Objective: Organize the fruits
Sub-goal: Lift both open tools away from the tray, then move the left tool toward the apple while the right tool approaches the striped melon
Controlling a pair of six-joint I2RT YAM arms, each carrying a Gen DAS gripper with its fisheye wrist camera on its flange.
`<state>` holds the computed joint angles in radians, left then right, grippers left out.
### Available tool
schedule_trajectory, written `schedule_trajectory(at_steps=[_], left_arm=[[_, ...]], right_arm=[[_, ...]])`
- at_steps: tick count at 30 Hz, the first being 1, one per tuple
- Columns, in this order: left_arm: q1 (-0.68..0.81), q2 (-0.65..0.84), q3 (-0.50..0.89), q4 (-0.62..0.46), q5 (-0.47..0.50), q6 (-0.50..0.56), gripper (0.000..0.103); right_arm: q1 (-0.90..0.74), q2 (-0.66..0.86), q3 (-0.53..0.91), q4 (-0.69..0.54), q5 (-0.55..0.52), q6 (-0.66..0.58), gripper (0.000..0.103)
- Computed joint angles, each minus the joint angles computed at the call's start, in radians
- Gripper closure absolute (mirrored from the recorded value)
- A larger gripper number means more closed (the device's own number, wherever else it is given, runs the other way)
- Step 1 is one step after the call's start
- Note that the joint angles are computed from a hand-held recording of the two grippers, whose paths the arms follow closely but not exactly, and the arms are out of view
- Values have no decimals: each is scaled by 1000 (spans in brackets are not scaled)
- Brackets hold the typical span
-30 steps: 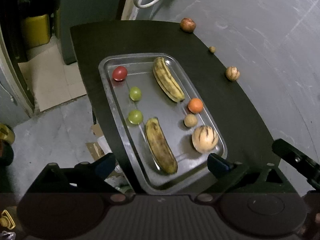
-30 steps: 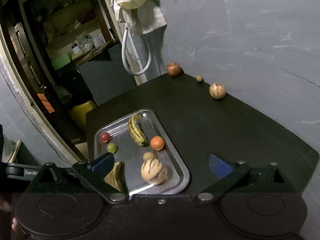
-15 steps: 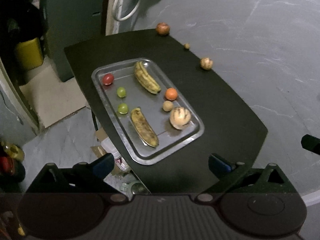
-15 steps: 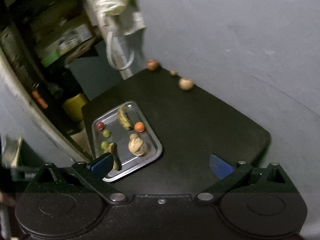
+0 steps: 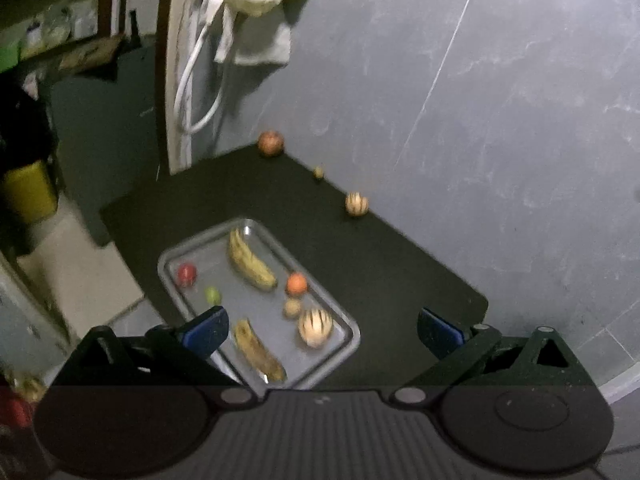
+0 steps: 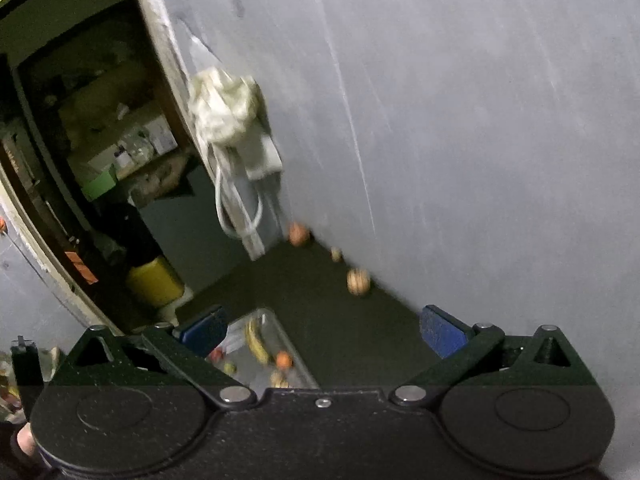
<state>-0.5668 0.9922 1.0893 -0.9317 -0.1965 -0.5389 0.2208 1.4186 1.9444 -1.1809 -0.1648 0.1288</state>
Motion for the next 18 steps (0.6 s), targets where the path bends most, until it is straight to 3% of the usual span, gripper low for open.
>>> schedule_trajectory(at_steps=[6, 10, 15, 18], left_arm=[[260, 156, 95, 101, 153, 236, 1], [413, 357, 194, 194, 269, 388, 1], [541, 692, 411, 293, 434, 565, 1], [569, 915, 599, 301, 505, 655, 1]], right_arm=[[103, 249, 222, 77, 94, 81, 1], [149, 434, 314, 152, 164, 149, 1], [198, 492, 13, 583, 351, 107, 1], [212, 590, -51, 704, 420, 105, 1]])
